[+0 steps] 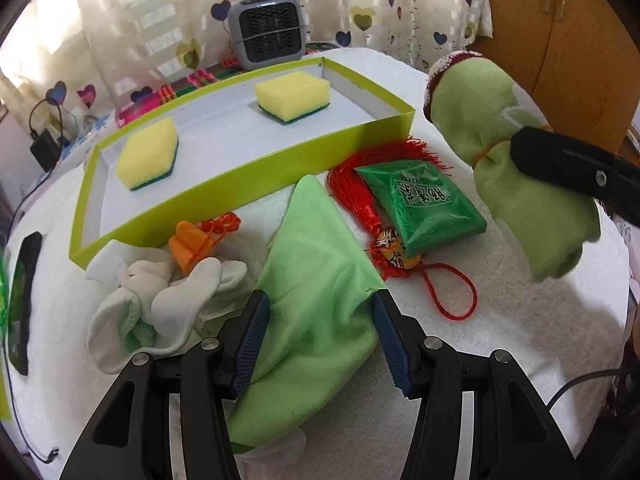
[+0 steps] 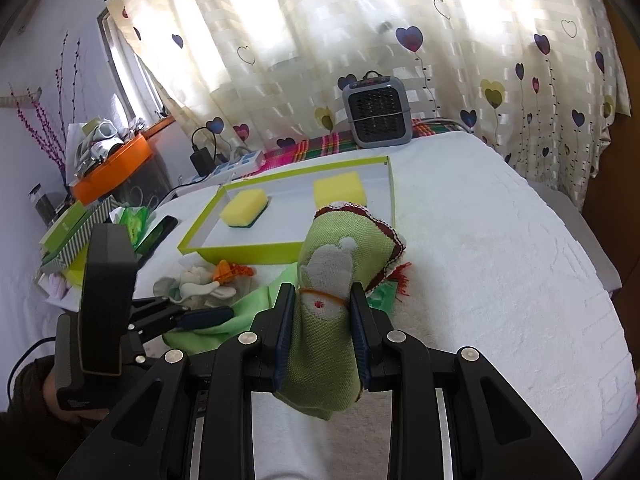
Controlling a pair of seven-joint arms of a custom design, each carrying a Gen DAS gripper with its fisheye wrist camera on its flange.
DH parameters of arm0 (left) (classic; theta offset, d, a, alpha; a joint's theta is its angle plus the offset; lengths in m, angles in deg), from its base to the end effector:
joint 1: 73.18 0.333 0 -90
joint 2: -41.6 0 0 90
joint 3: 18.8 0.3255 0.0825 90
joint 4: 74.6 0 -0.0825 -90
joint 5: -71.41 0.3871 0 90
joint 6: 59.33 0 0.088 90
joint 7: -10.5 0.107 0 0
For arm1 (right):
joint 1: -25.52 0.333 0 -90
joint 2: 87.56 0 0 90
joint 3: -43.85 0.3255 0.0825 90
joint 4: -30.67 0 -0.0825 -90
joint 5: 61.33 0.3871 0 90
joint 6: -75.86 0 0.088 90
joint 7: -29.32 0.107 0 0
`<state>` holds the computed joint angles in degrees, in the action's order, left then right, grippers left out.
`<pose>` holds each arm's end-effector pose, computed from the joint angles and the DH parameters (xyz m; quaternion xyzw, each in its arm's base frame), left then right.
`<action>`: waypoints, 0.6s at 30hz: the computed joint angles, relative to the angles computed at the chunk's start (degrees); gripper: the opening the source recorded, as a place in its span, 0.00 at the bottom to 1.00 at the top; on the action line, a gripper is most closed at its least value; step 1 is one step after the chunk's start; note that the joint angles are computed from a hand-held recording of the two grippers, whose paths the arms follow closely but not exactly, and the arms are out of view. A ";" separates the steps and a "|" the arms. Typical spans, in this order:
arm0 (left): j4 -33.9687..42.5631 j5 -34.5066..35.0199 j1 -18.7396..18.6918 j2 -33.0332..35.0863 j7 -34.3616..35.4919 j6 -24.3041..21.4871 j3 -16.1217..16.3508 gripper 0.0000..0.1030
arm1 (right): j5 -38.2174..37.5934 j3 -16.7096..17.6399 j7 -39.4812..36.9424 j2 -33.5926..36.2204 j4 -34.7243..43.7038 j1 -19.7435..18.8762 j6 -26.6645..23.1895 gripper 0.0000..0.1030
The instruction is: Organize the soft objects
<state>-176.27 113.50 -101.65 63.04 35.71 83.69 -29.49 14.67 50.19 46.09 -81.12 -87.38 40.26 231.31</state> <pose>0.5352 -0.4244 0.3957 -0.6619 0.6917 -0.1978 0.2104 0.5723 0.1819 0.4272 -0.7740 0.4440 -0.0666 0.4465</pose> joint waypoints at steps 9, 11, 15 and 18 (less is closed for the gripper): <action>-0.52 0.50 0.13 -0.17 -1.14 1.28 0.36 0.39 | -0.56 0.03 0.49 0.00 -0.01 0.00 -0.06 0.27; -0.80 0.82 0.19 -0.35 -1.70 1.70 0.49 0.29 | -0.58 0.04 0.47 -0.03 -0.03 -0.01 -0.09 0.27; -1.81 0.53 0.86 -0.75 -2.15 3.71 0.45 0.15 | -0.43 0.11 0.38 0.05 -0.04 0.09 0.15 0.27; -2.53 1.21 0.90 -1.20 -3.93 4.87 0.90 0.07 | -0.60 0.10 0.55 0.04 -0.06 0.10 0.14 0.27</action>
<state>-178.80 114.70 -100.75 61.84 31.78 88.56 -28.59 14.08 50.28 46.64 -81.08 -87.44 40.36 231.45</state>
